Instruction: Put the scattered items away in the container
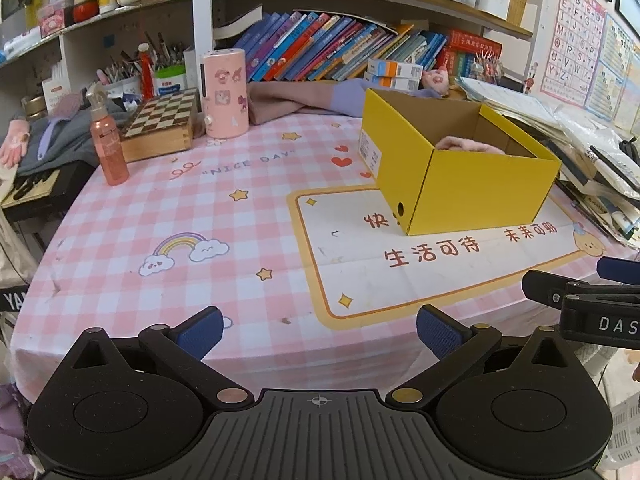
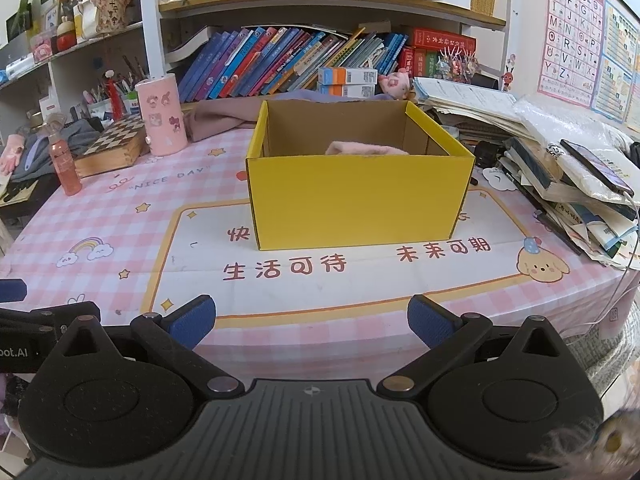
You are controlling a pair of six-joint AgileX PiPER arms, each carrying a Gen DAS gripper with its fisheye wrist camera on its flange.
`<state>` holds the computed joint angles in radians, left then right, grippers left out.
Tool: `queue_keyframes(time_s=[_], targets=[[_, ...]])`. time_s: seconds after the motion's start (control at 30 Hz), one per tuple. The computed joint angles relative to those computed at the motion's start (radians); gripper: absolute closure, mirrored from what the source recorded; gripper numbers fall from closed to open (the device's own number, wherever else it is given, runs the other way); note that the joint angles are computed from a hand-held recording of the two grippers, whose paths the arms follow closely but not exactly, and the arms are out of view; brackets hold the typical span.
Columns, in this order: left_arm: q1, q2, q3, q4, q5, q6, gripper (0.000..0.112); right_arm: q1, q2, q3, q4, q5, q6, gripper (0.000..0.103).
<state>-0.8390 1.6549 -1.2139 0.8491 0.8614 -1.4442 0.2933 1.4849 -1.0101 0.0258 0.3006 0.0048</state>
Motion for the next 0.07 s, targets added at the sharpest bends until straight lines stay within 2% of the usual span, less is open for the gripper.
queue_keyframes(time_s=[0.07], targets=[[0.003,-0.008,0.009,0.008,-0.003,-0.001,0.009,0.008,0.007,-0.008,-0.010,0.001,0.009,0.000]])
